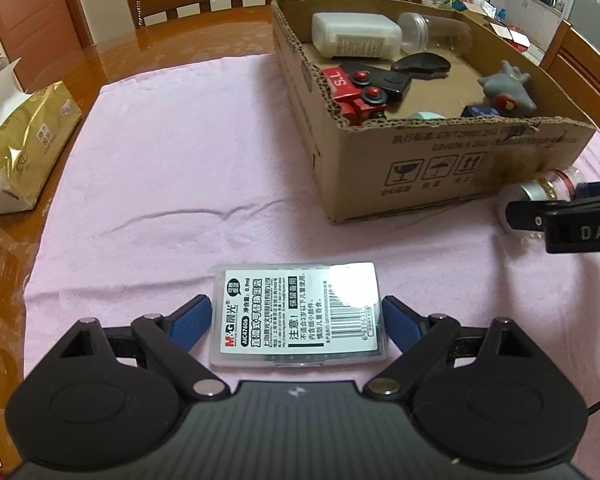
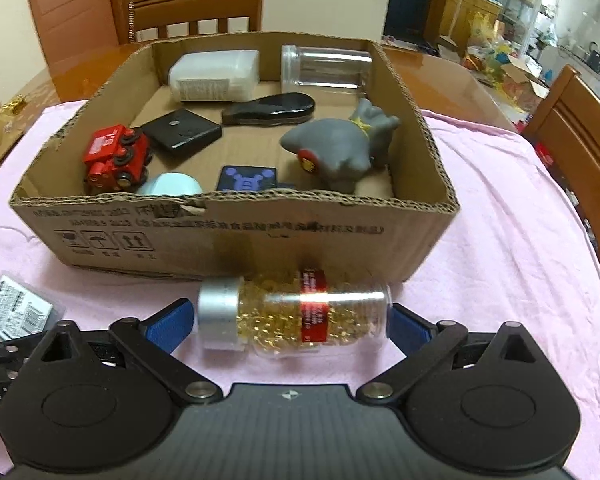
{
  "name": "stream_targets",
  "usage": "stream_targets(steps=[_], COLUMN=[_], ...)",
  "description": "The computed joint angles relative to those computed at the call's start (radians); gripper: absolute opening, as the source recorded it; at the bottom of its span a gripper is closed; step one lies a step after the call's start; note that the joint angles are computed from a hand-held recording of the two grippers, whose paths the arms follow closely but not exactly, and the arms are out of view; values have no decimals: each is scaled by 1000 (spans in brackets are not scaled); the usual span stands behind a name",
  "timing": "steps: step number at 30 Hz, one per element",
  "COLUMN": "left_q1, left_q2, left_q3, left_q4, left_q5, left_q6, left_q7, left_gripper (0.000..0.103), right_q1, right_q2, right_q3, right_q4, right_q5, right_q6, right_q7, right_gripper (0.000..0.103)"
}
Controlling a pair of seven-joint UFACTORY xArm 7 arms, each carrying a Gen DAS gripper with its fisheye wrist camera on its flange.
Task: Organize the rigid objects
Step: 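Grasp the white card pack with the left tool while the right tool grasps the capsule jar, then carry the white pack and capsule jar into the box and release both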
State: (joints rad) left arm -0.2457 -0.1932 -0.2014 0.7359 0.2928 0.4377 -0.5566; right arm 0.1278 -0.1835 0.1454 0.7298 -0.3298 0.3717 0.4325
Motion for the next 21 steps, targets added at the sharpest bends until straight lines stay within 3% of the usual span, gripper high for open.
stream_targets(steps=[6, 14, 21], left_q1=[-23, -37, -63], left_q2=[-9, -51, -99], left_q3=[23, 28, 42], left_q4=[19, 45, 108], left_q5=[-77, -132, -223], left_q6=[39, 110, 197], left_q7=[84, 215, 358], left_gripper=[90, 90, 90], right_q1=[25, 83, 94], right_q2=[-10, -92, -152], right_q3=[-28, -98, -133], right_q4=[7, -7, 41], right_q5=[65, 294, 428], right_q6=[37, 107, 231], right_q7=[-116, -491, -717], right_gripper=[96, 96, 96])
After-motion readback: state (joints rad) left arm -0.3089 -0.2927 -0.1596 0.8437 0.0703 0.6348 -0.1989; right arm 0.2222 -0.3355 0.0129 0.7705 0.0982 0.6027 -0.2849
